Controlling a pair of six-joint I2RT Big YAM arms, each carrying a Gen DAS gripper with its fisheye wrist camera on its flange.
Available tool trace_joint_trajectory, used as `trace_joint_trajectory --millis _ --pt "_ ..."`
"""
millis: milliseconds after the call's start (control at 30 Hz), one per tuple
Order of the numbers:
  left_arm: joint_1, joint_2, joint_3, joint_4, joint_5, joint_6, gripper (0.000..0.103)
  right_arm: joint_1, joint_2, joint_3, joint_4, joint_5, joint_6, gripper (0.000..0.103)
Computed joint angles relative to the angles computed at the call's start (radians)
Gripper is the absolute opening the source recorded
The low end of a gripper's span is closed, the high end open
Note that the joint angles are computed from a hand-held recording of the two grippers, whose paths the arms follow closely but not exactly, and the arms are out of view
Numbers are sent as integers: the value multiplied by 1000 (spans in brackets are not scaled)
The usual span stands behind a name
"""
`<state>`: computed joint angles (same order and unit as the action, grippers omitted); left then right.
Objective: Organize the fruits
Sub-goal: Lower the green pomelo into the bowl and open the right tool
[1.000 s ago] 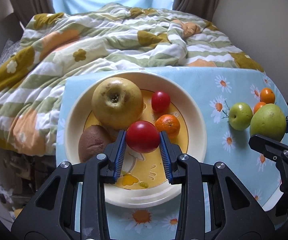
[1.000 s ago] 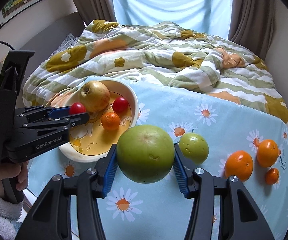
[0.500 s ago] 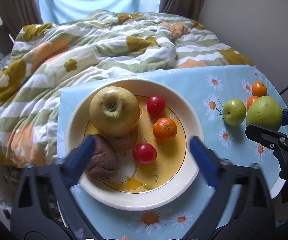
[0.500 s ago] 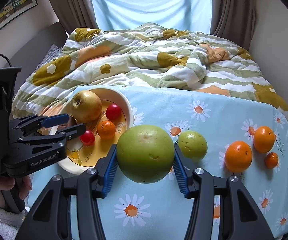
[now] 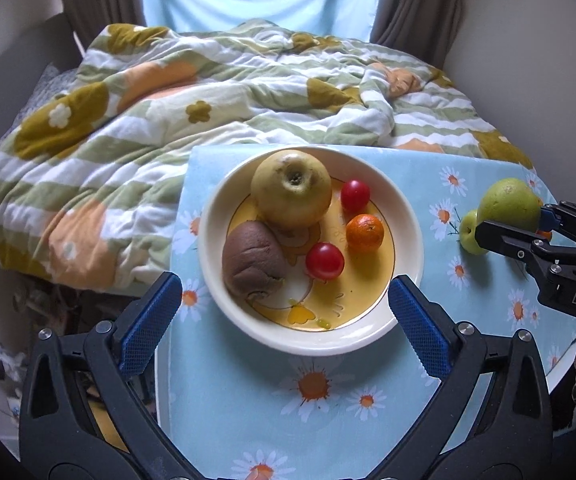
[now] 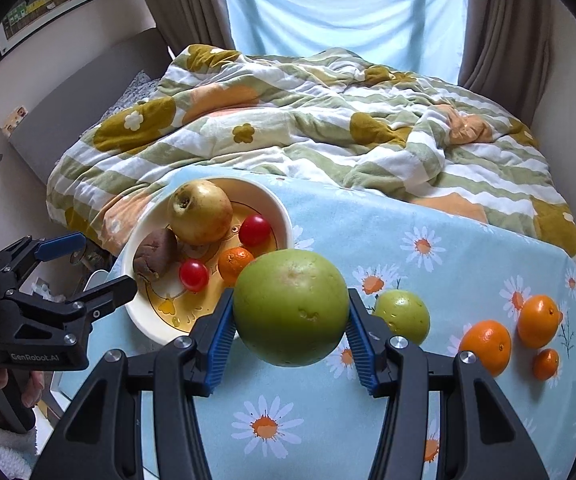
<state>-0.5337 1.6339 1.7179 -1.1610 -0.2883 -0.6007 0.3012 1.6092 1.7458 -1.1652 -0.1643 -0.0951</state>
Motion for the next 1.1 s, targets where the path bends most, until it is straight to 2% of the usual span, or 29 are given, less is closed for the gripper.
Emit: trace_joint_trajectory --millis 167,300,500,700,900,933,1000,1067,1100 --pt "-15 -34 -31 -43 -64 -66 103 17 44 41 -33 -36 -76 48" --pt "-18 -63 -63 -64 -83 -125 103 40 89 69 -67 -73 -113 48" --pt "-27 -93 -105 -88 -99 -201 103 62 130 72 -84 -80 -134 48" --pt "-31 -113 -142 -90 -97 -242 103 74 157 82 -93 -77 -147 48" --pt "-33 -117 -156 -82 -90 -246 103 77 165 84 -95 -91 -133 49" --pt "-33 -118 -157 -80 -88 -245 103 77 163 80 -92 -92 -128 51" --pt "-33 -119 -160 -80 -85 -243 103 73 148 65 -71 -110 -117 72" --pt "-34 -121 -161 -79 -83 -242 103 68 131 47 -43 -121 -111 86" --pt "-35 -122 -162 -78 -81 -242 103 67 123 39 -32 -120 -108 87"
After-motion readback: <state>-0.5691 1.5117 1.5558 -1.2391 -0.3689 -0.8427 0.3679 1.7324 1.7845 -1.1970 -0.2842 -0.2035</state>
